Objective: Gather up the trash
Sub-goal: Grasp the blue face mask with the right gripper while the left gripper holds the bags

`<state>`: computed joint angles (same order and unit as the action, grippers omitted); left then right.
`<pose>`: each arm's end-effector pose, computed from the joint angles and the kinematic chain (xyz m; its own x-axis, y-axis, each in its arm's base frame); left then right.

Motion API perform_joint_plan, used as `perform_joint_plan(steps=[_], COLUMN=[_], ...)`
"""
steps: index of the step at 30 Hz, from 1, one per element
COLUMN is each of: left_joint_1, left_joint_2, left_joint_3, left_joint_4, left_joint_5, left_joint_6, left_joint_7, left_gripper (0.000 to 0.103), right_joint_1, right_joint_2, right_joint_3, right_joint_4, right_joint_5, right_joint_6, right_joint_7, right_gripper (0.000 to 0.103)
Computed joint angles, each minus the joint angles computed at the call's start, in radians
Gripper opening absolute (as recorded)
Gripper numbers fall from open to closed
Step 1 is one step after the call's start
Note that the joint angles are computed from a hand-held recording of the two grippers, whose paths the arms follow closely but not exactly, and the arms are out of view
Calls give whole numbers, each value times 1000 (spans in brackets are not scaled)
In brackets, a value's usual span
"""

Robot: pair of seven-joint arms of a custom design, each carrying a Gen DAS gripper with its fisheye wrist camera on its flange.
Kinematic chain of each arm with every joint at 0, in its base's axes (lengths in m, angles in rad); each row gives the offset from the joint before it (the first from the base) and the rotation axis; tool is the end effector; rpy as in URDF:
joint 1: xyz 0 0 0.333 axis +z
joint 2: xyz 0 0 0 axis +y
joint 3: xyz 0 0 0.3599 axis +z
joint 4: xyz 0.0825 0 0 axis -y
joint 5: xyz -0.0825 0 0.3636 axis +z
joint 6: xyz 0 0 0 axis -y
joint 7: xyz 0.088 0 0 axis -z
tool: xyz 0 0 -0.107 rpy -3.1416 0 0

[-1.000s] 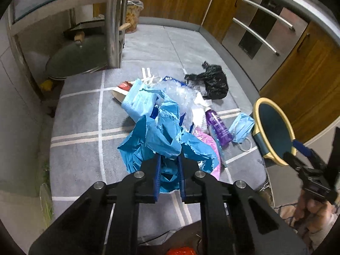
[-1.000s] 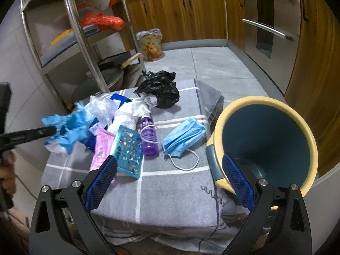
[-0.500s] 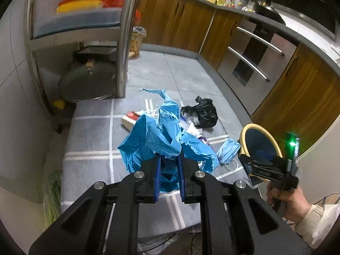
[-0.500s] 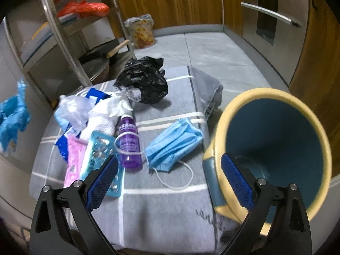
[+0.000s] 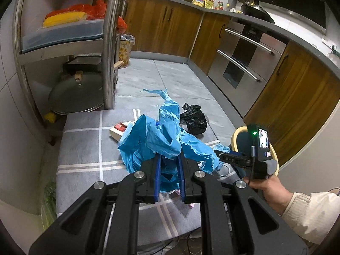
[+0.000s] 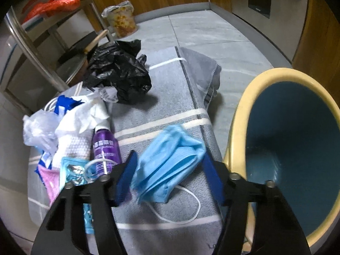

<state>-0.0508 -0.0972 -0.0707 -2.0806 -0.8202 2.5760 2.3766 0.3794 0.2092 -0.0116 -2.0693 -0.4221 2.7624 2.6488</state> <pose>0.5413 -0.0552 0.5844 -0.4264 -0.8742 0.2322 -0.6980 0.1548 -0.6991 0.5634 0.2360 0.4376 -0.2904 -0.9344 -0.2062 -0.8102 0.3548 -0.4665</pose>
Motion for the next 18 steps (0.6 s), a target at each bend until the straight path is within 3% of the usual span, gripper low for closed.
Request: perform_joint_plan(steps=[8, 18], left_joint_1=[-4, -15], left_joint_2=[-1, 3], left_joint_3=[-4, -11], left_joint_4=[-7, -2], left_joint_5=[1, 4], left_joint_6=[6, 12], left_joint_7=[5, 16], left_gripper=[13, 13], right_joint_1=[1, -8], right_joint_2=[3, -106], right_joint_3=[-8, -14], right_joint_4=[-14, -69], right_joint_5=[-16, -153], right_joint_6=[42, 110], right_joint_7=[-9, 61], right_gripper=[12, 11])
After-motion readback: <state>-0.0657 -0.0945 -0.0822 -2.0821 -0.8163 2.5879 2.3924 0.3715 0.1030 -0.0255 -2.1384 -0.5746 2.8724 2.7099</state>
